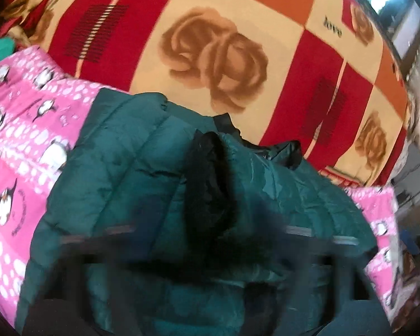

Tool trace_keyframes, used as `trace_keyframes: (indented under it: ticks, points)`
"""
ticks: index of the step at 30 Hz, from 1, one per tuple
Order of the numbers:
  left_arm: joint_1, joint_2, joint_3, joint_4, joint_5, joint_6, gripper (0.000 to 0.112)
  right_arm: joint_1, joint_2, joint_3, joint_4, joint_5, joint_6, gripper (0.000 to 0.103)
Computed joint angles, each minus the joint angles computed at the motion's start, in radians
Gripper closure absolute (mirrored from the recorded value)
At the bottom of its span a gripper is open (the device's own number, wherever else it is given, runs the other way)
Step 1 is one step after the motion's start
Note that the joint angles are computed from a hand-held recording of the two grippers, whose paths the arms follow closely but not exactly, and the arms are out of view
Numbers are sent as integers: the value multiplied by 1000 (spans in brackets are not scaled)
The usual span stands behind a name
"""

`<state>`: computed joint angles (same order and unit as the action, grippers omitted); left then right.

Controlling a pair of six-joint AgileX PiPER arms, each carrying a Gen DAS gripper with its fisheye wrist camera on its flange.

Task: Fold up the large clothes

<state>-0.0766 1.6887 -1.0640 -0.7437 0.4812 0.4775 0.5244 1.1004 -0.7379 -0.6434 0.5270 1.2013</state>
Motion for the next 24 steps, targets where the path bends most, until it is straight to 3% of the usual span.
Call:
trace_keyframes:
  ticks: [1, 8, 14, 17, 21, 24]
  points:
    - [-8, 25, -35, 59, 21, -37, 101, -33, -7, 23, 27, -20, -11, 37]
    - [62, -44, -56, 48, -21, 37, 105, -134, 76, 115, 112, -194, -40, 37]
    - [170, -50, -45, 26, -18, 123, 109, -93, 287, 80, -78, -344, 179, 37]
    - [196, -54, 12, 35, -92, 152, 110, -49, 406, 11, -270, -344, 354, 37]
    - [257, 9, -11, -9, -22, 194, 111, -2, 543, -89, -266, -288, 299, 34]
    - [294, 5, -7, -82, 28, 246, 111, 43, 617, -162, -245, -201, 228, 33]
